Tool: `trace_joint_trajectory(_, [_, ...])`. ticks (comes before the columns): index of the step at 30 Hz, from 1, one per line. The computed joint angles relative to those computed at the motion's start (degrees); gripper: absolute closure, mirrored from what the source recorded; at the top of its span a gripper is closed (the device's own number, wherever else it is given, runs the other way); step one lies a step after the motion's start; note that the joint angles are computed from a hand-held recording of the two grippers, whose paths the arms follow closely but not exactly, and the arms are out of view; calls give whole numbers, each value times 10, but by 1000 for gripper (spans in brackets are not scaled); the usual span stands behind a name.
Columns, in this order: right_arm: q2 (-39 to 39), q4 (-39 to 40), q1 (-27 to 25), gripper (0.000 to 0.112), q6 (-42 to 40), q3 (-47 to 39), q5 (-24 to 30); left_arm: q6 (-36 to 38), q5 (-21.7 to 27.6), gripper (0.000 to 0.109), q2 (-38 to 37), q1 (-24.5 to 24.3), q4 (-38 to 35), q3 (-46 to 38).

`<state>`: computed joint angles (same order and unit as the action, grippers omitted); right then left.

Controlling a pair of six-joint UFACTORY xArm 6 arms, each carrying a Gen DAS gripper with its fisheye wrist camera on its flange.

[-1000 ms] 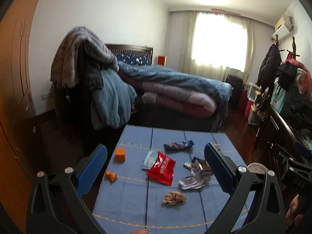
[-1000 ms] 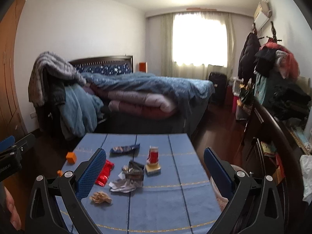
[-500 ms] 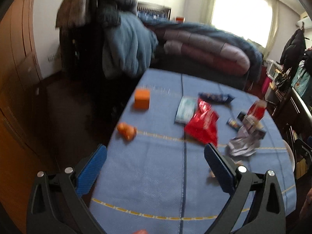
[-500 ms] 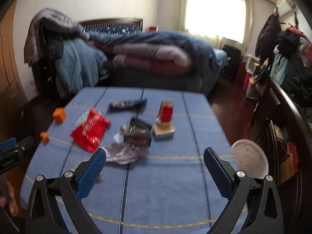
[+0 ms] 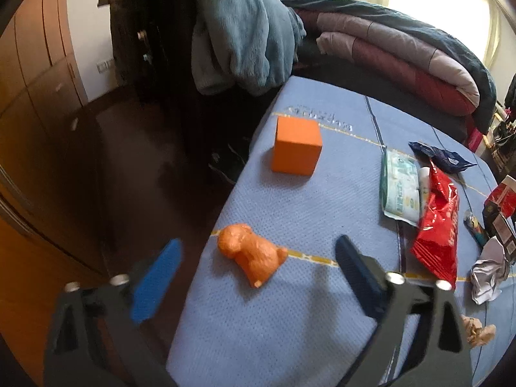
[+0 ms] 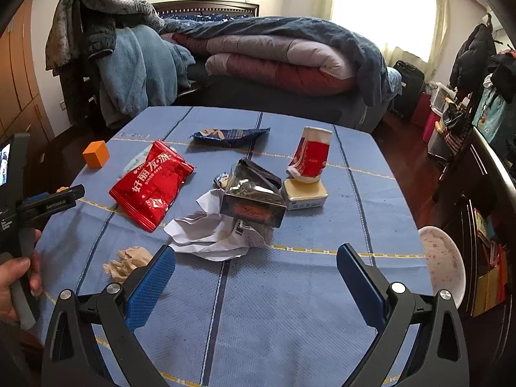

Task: Collect trash
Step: 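Close the left tool on the orange toy figure while the right tool approaches the crumpled tissue, then grasp the crumpled tan tissue with the right tool and lift it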

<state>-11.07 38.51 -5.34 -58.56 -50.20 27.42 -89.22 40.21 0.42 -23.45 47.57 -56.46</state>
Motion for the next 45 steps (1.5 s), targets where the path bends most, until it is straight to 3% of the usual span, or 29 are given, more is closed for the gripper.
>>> trace_joint_trajectory(2, [6,-2,0,13,3,-4,2,9,-23,37,7,8,-12,2])
trace_joint_trajectory(3, [9,-1,1,13,4,-7,4,9,-34,38,8,11,-14,3])
trace_joint_trajectory(11, [22,4,-6,13,7,-16,17,-24,-35,66,-8,16,11,22])
trace_joint_trajectory(23, [5,38,1,13,-32,-4,85,-71,-38,67,-48,2,74,38])
trace_joint_trajectory(30, [24,56,26,13,-43,-15,155,-76,-41,67,-69,-26,107,32])
trace_joint_trajectory(34, [38,45,58,14,-33,-12,146,-69,-38,67,-68,-37,106,26])
trace_joint_trajectory(36, [40,22,75,36,-17,-3,122,-69,-38,67,-70,-39,107,25])
trace_joint_trajectory(37, [38,17,80,38,-16,4,110,-68,-38,67,-71,-40,107,25])
trace_joint_trajectory(39, [27,24,87,65,-32,20,82,-68,-38,67,-71,-43,109,20])
trace_joint_trajectory(41, [24,35,79,82,-46,20,92,-67,-37,67,-74,-47,112,20])
trace_joint_trajectory(45, [23,55,44,85,-57,6,143,-58,-33,67,-68,-65,119,-5])
